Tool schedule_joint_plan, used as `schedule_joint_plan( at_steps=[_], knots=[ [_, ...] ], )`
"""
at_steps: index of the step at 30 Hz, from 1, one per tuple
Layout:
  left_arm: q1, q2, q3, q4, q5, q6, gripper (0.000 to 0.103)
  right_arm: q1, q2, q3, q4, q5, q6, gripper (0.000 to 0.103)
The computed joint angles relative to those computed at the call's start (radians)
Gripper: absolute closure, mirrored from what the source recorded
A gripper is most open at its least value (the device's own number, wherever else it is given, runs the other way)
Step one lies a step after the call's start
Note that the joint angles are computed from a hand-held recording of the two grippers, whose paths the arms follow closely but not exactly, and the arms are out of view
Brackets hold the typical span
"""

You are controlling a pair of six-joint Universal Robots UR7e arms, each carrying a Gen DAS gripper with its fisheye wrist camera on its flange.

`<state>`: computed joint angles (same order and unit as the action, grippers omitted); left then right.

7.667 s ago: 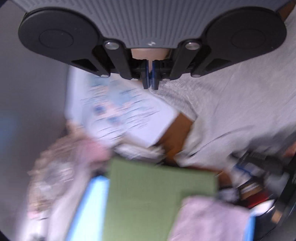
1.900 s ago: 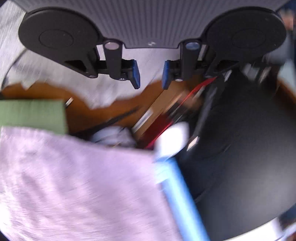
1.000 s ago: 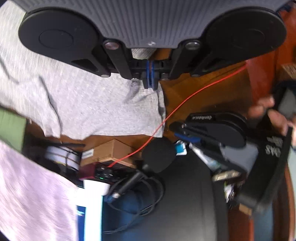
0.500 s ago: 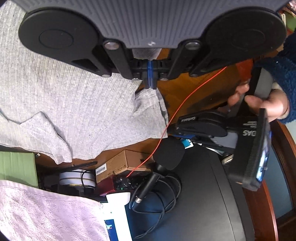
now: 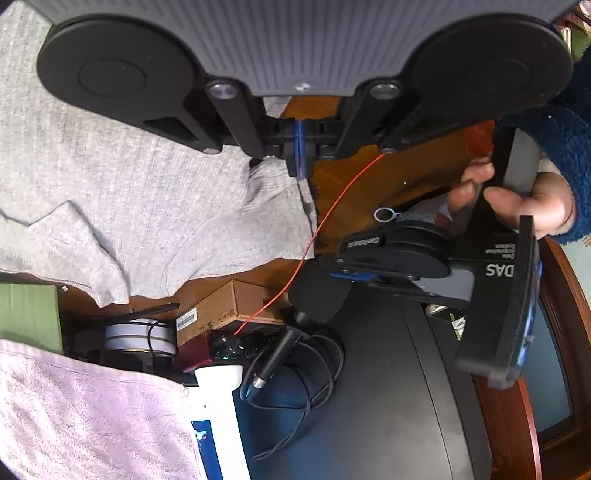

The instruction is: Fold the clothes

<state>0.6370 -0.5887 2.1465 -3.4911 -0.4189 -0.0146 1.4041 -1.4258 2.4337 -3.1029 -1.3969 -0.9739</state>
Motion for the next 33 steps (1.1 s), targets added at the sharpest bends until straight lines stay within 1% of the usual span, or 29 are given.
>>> schedule_joint_plan(
  at_steps=[3, 4, 7, 9, 10, 11, 13, 15, 17, 19, 21, 24, 26, 28, 29, 33],
  knots=[
    [0.020, 0.005, -0.013, -0.016, -0.046, 0.015, 0.094, 0.002, 0.026, 0.003, -0.043, 0.002, 0.031, 0.102],
    [0.024, 0.009, -0.020, -0.004, -0.042, 0.009, 0.097, 0.004, 0.036, 0.001, -0.055, -0.003, 0.044, 0.102],
    [0.034, 0.030, -0.036, 0.013, -0.009, 0.017, 0.097, 0.014, 0.059, -0.014, -0.043, -0.039, 0.095, 0.102],
    [0.032, 0.035, -0.040, 0.032, 0.025, 0.014, 0.098, 0.010, 0.058, -0.023, -0.011, -0.028, 0.123, 0.102],
    [0.032, 0.032, -0.042, 0.071, 0.047, -0.010, 0.101, 0.011, 0.057, -0.027, 0.007, -0.025, 0.130, 0.102],
    [0.033, 0.032, -0.044, 0.085, 0.058, -0.014, 0.101, 0.011, 0.056, -0.030, 0.026, -0.021, 0.138, 0.102],
    [0.029, 0.035, -0.043, 0.096, 0.072, -0.022, 0.101, 0.014, 0.057, -0.032, 0.046, -0.014, 0.148, 0.102],
    [0.020, 0.028, -0.032, 0.087, 0.059, -0.025, 0.101, 0.019, 0.054, -0.027, 0.047, -0.011, 0.144, 0.101],
    [0.005, 0.019, -0.019, 0.075, 0.056, -0.029, 0.100, 0.012, 0.024, -0.016, 0.062, 0.018, 0.132, 0.100],
    [-0.014, 0.004, -0.006, 0.079, 0.060, -0.042, 0.096, -0.005, -0.033, -0.004, 0.102, 0.054, 0.126, 0.098],
    [-0.035, -0.018, 0.010, 0.096, 0.051, -0.067, 0.096, -0.024, -0.104, 0.010, 0.145, 0.078, 0.112, 0.095],
    [-0.074, -0.059, 0.041, 0.137, 0.027, -0.116, 0.096, -0.079, -0.240, 0.042, 0.213, 0.108, 0.034, 0.094],
    [-0.104, -0.092, 0.064, 0.174, -0.011, -0.163, 0.096, -0.131, -0.339, 0.068, 0.252, 0.130, -0.028, 0.094],
    [-0.134, -0.121, 0.086, 0.199, -0.058, -0.202, 0.096, -0.199, -0.441, 0.094, 0.272, 0.151, -0.082, 0.094],
    [-0.149, -0.130, 0.095, 0.201, -0.082, -0.216, 0.096, -0.241, -0.495, 0.105, 0.285, 0.166, -0.094, 0.094],
    [-0.205, -0.140, 0.119, 0.215, -0.190, -0.264, 0.095, -0.439, -0.705, 0.130, 0.373, 0.254, -0.144, 0.093]
  ],
)
